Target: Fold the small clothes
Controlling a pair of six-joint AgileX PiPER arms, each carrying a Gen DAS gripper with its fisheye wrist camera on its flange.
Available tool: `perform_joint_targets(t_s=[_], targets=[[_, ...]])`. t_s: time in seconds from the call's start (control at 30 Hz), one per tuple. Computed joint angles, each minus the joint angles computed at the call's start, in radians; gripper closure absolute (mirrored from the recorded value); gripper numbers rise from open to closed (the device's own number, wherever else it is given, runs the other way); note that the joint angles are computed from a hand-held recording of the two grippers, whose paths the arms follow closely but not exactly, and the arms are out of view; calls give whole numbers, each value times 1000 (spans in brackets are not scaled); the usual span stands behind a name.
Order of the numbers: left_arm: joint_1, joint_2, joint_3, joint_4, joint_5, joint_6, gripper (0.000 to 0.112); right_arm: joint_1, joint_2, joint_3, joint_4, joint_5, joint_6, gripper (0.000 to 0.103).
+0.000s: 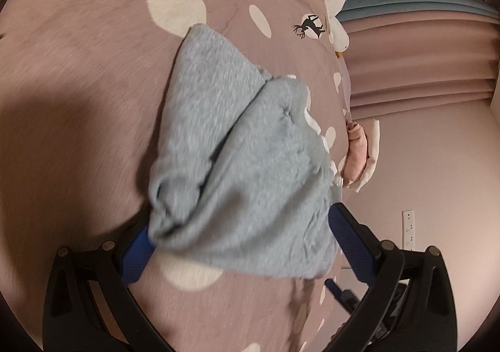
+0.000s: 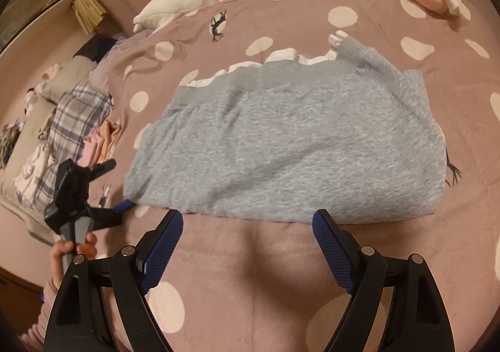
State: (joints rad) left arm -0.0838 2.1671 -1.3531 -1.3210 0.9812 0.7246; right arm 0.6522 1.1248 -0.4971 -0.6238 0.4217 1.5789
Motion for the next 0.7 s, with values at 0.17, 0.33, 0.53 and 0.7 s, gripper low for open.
perform_joint_targets(t_s=[0.17,0.33,0.53,0.7], targets=[[-22,57,-117,42,-2,-57,10,-29,11,18,22,-40,-20,18],[-64,103,-234,100,-17,-130,11,-71,36,21,59,-89,-70,18],[-116,144,-348,196,-42,-212,19,-138,146,-65,118,-151,-223,18],[-143,116,-341,322,-102,-275,69,-195,273,-190,137,-159,-315,21]])
